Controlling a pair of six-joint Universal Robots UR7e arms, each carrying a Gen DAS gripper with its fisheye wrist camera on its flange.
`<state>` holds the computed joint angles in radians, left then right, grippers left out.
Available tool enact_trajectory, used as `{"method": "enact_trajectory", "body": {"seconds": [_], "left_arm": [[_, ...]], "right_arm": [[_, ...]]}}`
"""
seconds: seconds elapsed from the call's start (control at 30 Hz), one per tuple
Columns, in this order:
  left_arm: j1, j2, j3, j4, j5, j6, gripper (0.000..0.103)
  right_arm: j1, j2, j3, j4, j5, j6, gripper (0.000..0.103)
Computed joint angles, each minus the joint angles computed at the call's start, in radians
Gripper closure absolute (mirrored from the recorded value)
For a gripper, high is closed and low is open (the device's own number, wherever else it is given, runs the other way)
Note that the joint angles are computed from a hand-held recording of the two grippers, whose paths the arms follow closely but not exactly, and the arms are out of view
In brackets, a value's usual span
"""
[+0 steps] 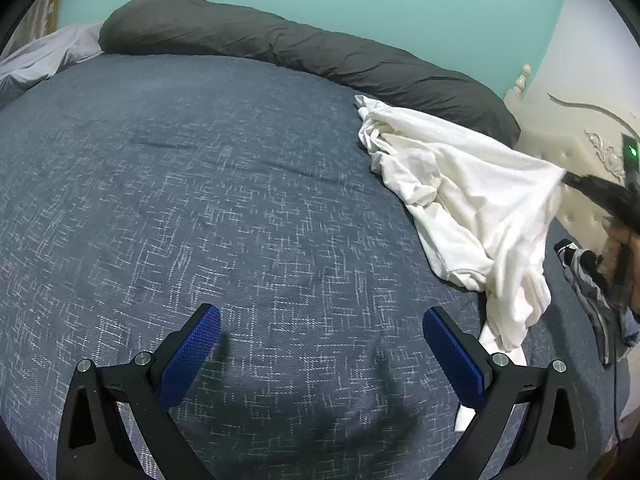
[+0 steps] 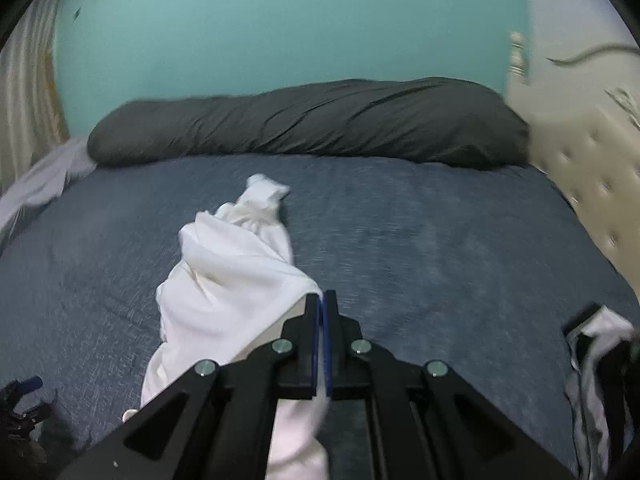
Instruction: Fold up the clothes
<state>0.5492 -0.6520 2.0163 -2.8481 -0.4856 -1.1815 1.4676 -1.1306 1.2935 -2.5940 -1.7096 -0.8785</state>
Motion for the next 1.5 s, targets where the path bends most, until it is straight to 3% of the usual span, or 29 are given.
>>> {"method": "enact_trajectory", "body": {"seconds": [0.17,0.4,0.53,0.73,0.83,0.93,1.27,1.5], "left_arm": [[-0.009,0.030,-0.022,-0.068,-0.013,0.084,0.000],[-0.032,0.110,-0.104,-0.197,-0.041,0.321,0.000],[-0.032,0.153,-0.160,-0.178,-0.056,0.377,0.000],[-0.026,0.159,-0.164,-0.136,-0.059,0.354,0.000],[-0.021,0.141,-0.141,-0.132,-0.047,0.319,0.000],[-0.024,0.123,-0.119,-0.127,-0.034,0.288,0.000],[-0.029,0.073,-0.067,-0.139,0.012,0.234,0.000],[-0.025,-0.003,-0.007,-0.020,0.063,0.053,0.000]], "right_arm": [[-0.067,-0.043,0.004,0.012,0.010,0.052,0.102],[-0.115,-0.080,0.041,0.054,0.039,0.052,0.102],[-0.129,-0.089,0.049,0.067,0.053,0.058,0.102],[-0.141,-0.070,0.015,0.069,0.010,0.105,0.102],[-0.141,-0.059,-0.017,0.149,0.006,0.152,0.102],[-0.132,-0.072,0.020,0.118,-0.012,0.148,0.101],[-0.099,-0.072,0.052,0.075,0.040,0.099,0.102],[-0.014,-0.053,0.052,0.130,0.126,0.071,0.102]]}}
